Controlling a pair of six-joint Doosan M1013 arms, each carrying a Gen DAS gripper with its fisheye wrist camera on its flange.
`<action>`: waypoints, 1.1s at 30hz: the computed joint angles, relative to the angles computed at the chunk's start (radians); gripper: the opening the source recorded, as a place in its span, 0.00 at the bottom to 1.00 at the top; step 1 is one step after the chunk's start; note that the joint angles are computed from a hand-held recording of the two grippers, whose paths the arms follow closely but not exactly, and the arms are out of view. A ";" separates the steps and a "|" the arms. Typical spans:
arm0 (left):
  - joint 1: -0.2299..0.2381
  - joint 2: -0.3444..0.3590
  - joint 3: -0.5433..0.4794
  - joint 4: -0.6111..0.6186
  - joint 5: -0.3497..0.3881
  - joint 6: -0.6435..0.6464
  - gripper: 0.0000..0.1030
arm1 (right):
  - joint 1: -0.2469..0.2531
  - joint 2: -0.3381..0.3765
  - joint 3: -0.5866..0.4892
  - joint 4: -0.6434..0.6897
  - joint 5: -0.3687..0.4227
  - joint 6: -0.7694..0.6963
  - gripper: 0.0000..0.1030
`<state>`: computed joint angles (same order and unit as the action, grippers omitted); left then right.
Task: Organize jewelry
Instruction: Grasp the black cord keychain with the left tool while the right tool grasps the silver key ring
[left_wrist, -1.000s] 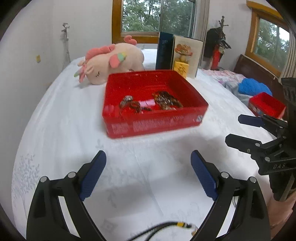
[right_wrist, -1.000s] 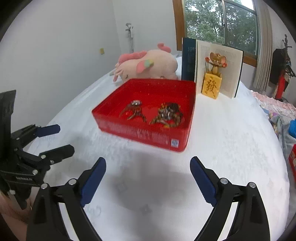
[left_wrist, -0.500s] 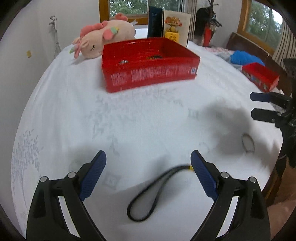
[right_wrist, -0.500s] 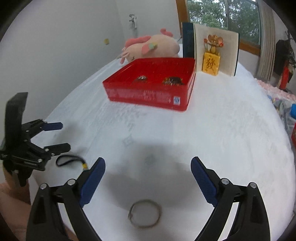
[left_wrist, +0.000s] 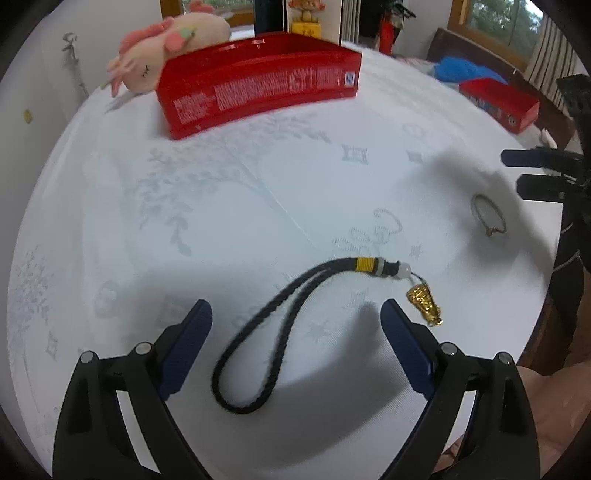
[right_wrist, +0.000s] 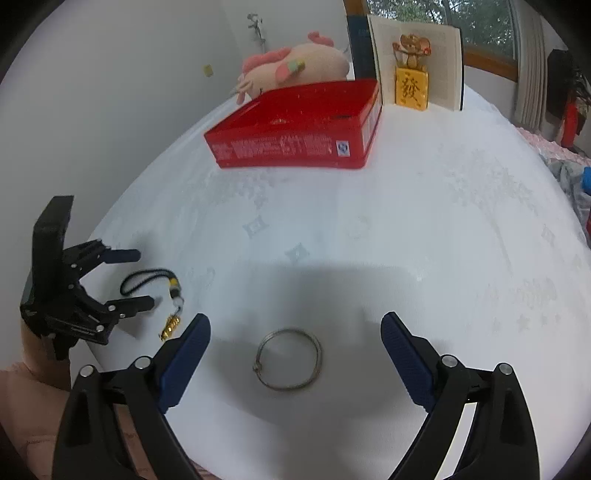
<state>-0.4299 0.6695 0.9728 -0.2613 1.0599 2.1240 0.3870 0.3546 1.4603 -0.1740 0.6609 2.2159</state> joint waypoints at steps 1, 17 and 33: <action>-0.001 0.003 -0.002 0.004 0.004 -0.001 0.89 | 0.001 0.001 -0.001 -0.004 0.013 0.002 0.90; -0.011 0.013 -0.018 0.042 -0.039 -0.065 0.34 | 0.024 0.044 -0.041 -0.068 0.166 -0.045 0.50; 0.001 0.034 -0.061 0.011 -0.019 -0.178 0.06 | 0.019 0.065 -0.072 -0.001 0.144 -0.142 0.04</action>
<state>-0.4285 0.7039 0.9118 -0.2506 1.0409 1.9458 0.4058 0.4192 1.3885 -0.1752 0.8051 2.0742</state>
